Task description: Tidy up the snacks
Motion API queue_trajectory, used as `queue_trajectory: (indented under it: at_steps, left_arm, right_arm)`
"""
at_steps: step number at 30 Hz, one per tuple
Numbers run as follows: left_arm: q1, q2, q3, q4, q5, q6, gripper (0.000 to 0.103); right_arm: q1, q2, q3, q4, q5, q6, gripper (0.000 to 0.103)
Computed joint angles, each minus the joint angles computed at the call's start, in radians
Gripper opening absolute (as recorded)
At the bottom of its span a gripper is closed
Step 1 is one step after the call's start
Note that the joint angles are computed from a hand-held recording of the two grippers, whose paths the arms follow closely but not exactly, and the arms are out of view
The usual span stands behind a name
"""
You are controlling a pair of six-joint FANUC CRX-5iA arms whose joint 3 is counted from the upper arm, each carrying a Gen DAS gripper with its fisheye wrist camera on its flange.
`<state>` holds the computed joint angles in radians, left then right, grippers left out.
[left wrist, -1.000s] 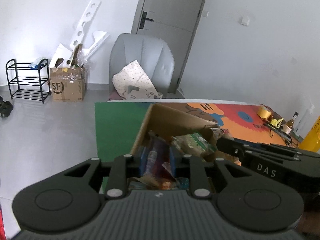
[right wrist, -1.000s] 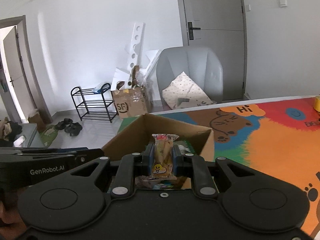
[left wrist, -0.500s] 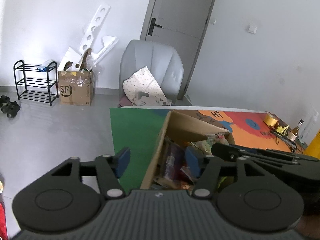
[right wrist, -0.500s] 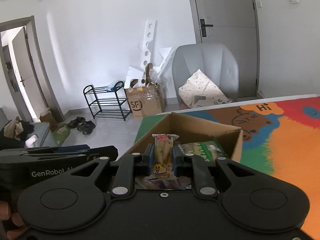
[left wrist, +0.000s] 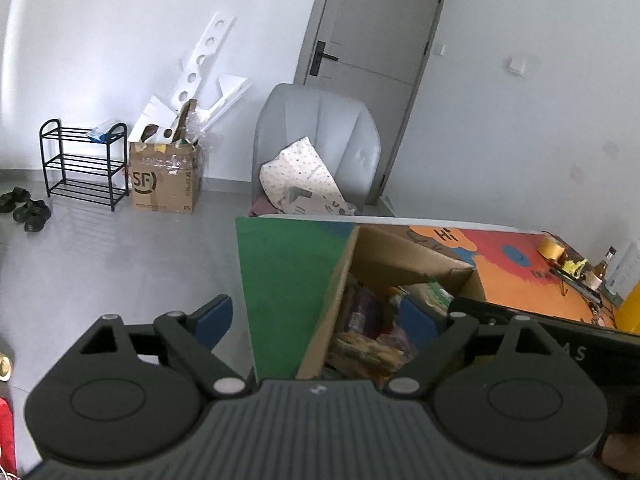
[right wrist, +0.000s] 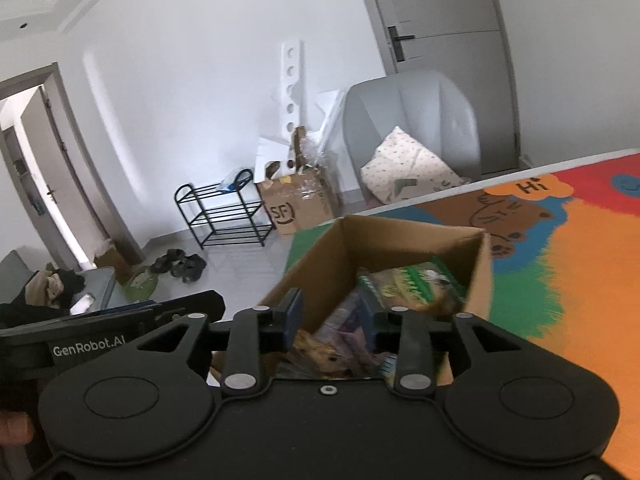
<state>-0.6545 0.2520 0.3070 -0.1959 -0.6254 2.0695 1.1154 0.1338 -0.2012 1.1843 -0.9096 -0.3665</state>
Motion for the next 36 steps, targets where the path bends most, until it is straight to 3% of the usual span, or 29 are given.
queue_trajectory:
  at_steps: [7,12,27,32,36]
  left_arm:
    - [-0.018,0.004,-0.003,0.043,0.015,-0.056,0.096]
    - [-0.040,0.006,-0.006,0.055,0.019,-0.078,0.099]
    - [-0.111,-0.015,0.002,0.043,-0.038,-0.115,0.099]
    - [-0.127,-0.022,0.004,0.048,-0.045,-0.142,0.100]
    - [-0.135,-0.034,0.000,0.055,-0.052,-0.177,0.100]
  right_arm:
    - [0.040,-0.045,-0.046,0.001,-0.086,-0.031,0.045]
    - [0.078,-0.081,-0.088,0.006,-0.161,-0.066,0.060]
    - [0.194,-0.188,-0.203,0.002,-0.339,-0.201,0.086]
    - [0.232,-0.207,-0.217,0.007,-0.395,-0.217,0.103]
    - [0.263,-0.221,-0.220,-0.006,-0.439,-0.223,0.103]
